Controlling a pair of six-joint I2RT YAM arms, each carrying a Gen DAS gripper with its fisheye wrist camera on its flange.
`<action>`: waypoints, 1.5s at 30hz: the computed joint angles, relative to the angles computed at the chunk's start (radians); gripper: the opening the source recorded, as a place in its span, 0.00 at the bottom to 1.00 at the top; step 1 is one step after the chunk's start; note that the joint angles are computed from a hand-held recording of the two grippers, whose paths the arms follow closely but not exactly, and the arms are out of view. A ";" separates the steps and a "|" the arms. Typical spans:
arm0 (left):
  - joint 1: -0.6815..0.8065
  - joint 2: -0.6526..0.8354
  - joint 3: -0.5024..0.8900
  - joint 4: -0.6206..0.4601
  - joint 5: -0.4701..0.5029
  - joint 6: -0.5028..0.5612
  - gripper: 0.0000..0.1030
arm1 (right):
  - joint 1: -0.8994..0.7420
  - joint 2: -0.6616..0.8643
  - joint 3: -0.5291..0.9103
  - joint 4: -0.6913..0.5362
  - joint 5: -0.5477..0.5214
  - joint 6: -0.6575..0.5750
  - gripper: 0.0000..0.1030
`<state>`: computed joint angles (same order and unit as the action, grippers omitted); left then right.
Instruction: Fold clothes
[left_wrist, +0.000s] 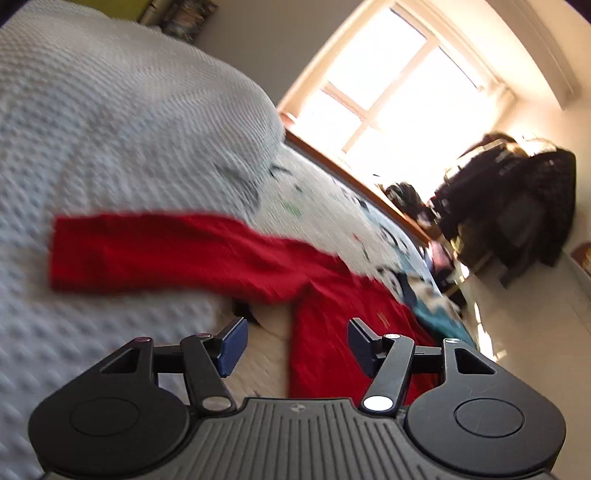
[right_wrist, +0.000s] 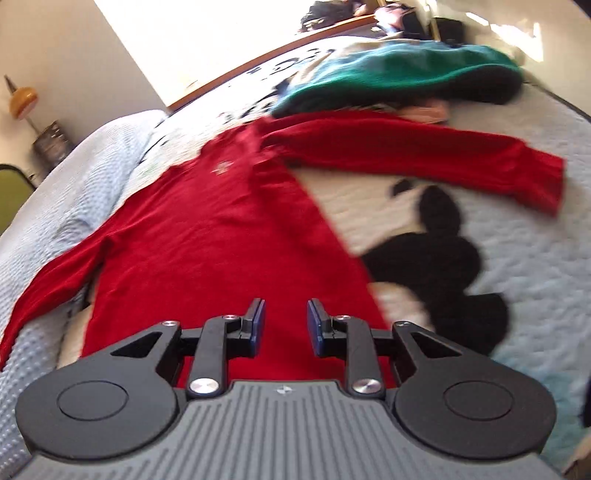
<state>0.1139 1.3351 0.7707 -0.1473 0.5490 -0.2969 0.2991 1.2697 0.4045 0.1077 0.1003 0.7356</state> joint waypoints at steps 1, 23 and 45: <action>-0.079 0.029 -0.028 0.017 -0.039 -0.004 0.60 | -0.075 -0.040 -0.054 0.000 -0.068 -0.020 0.28; -0.289 0.175 -0.153 0.064 -0.319 -0.116 0.09 | -0.157 -0.081 -0.222 0.096 -0.276 -0.095 0.08; -1.050 1.058 0.938 0.281 -0.246 -0.662 0.53 | -1.134 0.569 0.196 0.240 -0.838 -0.309 0.25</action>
<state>-0.9361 2.3935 1.7085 0.1332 0.3030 -0.9592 -0.8350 1.8388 0.6010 0.3480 -0.7373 0.4265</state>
